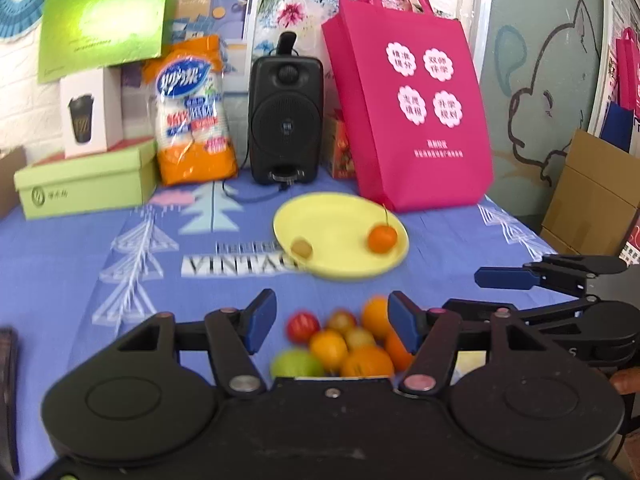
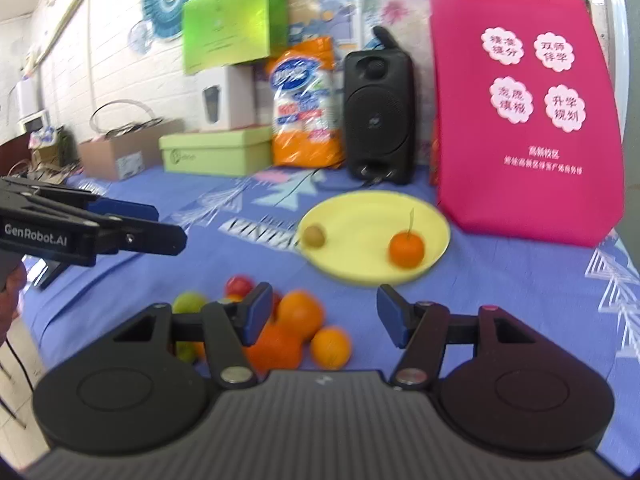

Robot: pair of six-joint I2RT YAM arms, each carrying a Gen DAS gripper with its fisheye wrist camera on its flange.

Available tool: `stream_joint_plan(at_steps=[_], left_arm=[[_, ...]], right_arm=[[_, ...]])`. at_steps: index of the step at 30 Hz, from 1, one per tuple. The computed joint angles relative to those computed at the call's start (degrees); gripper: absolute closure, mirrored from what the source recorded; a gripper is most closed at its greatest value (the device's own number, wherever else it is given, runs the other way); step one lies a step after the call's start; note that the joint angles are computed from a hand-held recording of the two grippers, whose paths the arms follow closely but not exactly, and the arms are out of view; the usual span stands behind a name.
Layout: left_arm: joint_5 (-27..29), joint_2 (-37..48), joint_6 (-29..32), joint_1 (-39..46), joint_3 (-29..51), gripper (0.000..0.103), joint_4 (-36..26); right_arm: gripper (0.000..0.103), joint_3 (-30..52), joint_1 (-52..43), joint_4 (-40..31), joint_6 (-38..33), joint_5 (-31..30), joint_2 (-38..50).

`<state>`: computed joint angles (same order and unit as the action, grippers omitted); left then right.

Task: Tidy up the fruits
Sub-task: 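Return the left tool to the pile and grasp the green mango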

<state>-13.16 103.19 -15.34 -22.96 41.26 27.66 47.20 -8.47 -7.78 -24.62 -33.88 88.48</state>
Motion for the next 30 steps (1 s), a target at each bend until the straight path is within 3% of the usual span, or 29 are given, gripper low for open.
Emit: stream_joint_plan(at_steps=[5, 8, 13, 25, 28, 30], left_arm=[[-1.56, 0.80, -3.56, -4.36, -5.27, 0.043, 3.47], [-2.58, 3.32, -4.93, -5.92, -4.93, 0.048, 3.18], [-5.43, 6.29, -6.44, -6.28, -3.30, 0.048, 1.65], [-1.35, 12.82, -9.58, -2.03, 1.00, 0.048, 1.72], [-1.23, 13.69, -9.21, -1.65, 1.86, 0.057, 1.36], [-0.63, 13.76, -9.09, -1.34, 1.52, 0.057, 2.14]], right_arm=[[0.046, -4.93, -1.50, -1.56, -3.04, 0.41, -3.62], [0.044, -5.79, -2.59, -2.22, -3.54, -0.07, -3.56], [0.039, -6.39, -2.17, -3.03, -5.80, -0.86, -3.20], [0.039, -5.73, 0.11, -0.80, -5.69, 1.36, 1.43], [0.038, -5.32, 0.89, 0.43, -5.39, 2.71, 2.55], [0.037, -4.99, 1.40, 1.04, -5.38, 3.31, 3.26]])
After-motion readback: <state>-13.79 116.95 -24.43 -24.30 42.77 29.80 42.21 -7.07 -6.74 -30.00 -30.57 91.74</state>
